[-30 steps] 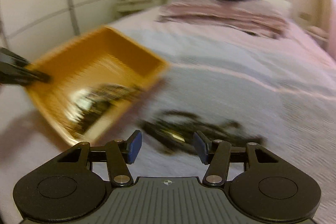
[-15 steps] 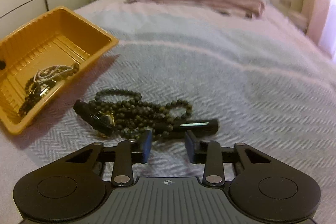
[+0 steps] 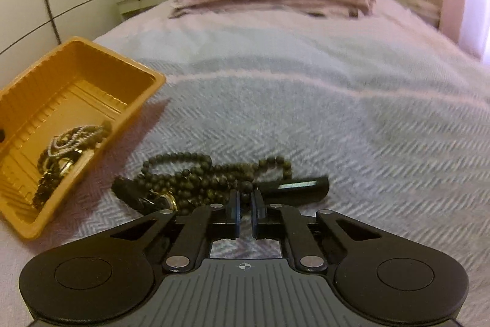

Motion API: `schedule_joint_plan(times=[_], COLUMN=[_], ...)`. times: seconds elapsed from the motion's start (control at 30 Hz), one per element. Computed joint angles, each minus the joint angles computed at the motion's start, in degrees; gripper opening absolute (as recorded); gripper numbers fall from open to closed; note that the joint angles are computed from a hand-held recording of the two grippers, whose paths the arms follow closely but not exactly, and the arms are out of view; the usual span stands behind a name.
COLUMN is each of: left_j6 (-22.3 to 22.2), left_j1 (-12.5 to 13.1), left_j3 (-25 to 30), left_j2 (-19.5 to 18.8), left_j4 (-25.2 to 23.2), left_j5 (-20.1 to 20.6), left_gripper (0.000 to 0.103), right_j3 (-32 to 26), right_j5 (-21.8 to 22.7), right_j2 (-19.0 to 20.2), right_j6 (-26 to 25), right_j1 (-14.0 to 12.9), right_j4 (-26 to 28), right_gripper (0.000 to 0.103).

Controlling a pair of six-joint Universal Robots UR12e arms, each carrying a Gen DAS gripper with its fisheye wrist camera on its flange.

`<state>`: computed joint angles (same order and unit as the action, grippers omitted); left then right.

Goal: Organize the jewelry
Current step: 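Return the right tool to the pile and grasp the long black bead necklace, then lift the black bead necklace high, lower it into the tray, open the right tool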

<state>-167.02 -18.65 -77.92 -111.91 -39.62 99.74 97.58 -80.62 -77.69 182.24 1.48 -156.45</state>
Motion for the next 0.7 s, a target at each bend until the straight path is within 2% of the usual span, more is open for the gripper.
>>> schedule_joint_plan(times=[0.4, 0.7], left_j6=[-0.1, 0.0], left_j1=[-0.1, 0.0], left_j3=[0.0, -0.1], left_j2=[0.1, 0.1], left_j4=[0.3, 0.5], left_j5=[-0.1, -0.3], left_gripper=[0.004, 0.004], right_j3=[0.9, -0.7], right_j5=[-5.2, -8.3], right_j2=[-5.0, -5.8], right_j6=[-10.1, -18.8], right_j1=[1.0, 1.7], right_j4=[-9.4, -13.9], right_gripper=[0.006, 0.006])
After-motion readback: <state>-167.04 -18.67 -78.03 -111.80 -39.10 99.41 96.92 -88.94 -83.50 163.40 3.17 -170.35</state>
